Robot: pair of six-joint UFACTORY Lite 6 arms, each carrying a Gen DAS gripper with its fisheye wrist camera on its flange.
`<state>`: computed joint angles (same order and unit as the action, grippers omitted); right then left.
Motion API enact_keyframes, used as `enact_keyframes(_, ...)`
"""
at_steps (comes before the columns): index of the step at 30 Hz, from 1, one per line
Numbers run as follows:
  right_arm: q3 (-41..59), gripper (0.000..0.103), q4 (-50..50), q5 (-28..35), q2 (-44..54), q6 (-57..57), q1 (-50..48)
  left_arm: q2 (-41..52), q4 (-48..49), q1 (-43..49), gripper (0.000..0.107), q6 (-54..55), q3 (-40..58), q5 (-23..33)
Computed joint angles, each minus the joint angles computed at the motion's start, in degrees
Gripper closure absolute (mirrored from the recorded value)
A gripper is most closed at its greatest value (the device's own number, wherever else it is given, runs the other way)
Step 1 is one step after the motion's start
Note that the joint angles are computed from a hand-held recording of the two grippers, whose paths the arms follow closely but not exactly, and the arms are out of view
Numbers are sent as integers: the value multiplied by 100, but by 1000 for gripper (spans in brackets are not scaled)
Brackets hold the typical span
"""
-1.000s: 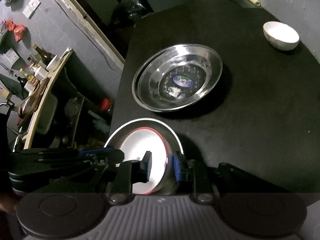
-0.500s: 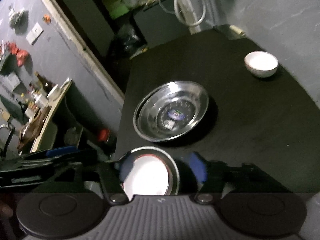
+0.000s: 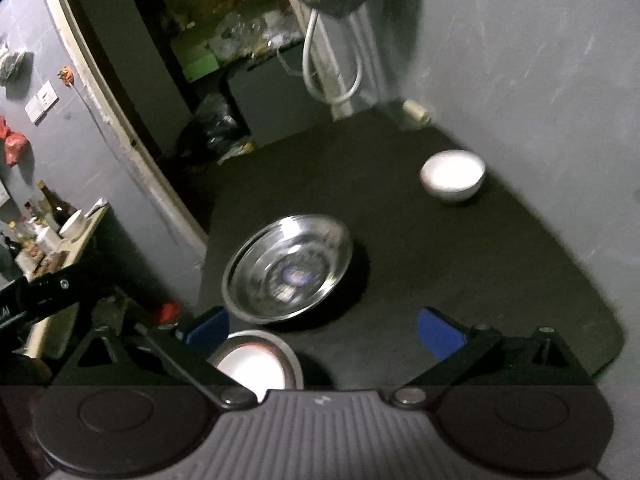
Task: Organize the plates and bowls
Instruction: 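Move the left gripper to the remaining red-rimmed white bowl, then grasp the rim of the second white bowl with the left gripper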
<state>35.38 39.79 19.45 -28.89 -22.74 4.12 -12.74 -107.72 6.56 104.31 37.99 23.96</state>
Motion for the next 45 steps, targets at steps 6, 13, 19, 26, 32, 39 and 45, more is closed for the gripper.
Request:
enact_keyframes(6, 32, 0, -2182, -454, -530, 1641, -75, 36, 362, -188, 5, -927, 279, -135)
enact_keyframes(13, 428, 0, 255, -699, 178, -1317, -955, 630, 588, -915, 5, -1429, 1150, -888)
enact_keyframes(19, 797, 0, 3042, -658, 1138, -4663, -1532, 1613, 2139, -1623, 5, -3076, 2365, -1558)
enact_keyframes(26, 1349, 0, 4747, -206, 2373, -6936, -1988, 3158, 6226, -2038, 5, -7274, 4062, -1758)
enact_keyframes(32, 1884, 0, 5068, 58, 3328, -7241, -2146, 4421, 9407, -2259, 5, -10392, 5631, -1414)
enact_keyframes(39, 2626, 0, 4536, 192, 4211, -6327, -2243, 5779, 9855, -2422, 5, -10632, 7431, -896)
enact_keyframes(45, 2993, 0, 5024, 248, 4818, -6614, -2219, 7672, 9876, -2517, 5, -10494, 10219, 166)
